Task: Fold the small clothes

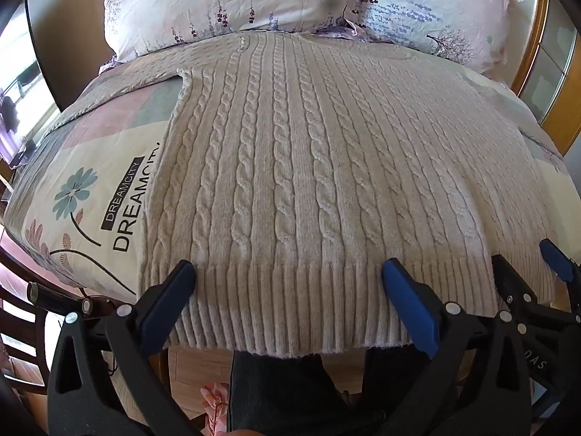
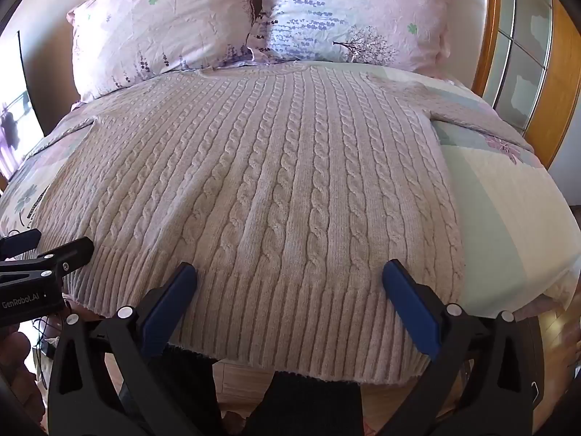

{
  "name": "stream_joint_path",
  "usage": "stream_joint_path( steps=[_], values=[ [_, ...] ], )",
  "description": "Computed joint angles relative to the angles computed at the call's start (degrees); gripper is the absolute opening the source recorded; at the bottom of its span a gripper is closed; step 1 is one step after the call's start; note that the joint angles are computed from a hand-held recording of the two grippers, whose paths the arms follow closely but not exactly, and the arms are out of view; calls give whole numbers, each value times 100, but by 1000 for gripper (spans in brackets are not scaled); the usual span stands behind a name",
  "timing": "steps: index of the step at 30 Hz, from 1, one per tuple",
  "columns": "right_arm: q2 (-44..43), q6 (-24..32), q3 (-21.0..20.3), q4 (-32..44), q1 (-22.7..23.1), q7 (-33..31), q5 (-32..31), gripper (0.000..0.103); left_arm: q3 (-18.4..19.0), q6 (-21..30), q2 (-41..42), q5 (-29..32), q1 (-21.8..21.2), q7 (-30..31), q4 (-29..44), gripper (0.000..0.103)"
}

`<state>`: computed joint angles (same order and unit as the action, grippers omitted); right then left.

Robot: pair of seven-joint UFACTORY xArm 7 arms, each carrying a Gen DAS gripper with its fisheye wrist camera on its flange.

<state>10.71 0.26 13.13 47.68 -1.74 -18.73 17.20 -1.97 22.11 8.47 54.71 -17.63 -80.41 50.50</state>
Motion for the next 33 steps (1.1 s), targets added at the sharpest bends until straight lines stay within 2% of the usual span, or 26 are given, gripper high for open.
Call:
stream_joint_path(
  steps=[33],
  values=[
    [1, -6, 7, -2, -10, 18, -24, 102, 5, -6, 0, 89, -2, -77, 2, 101]
  ],
)
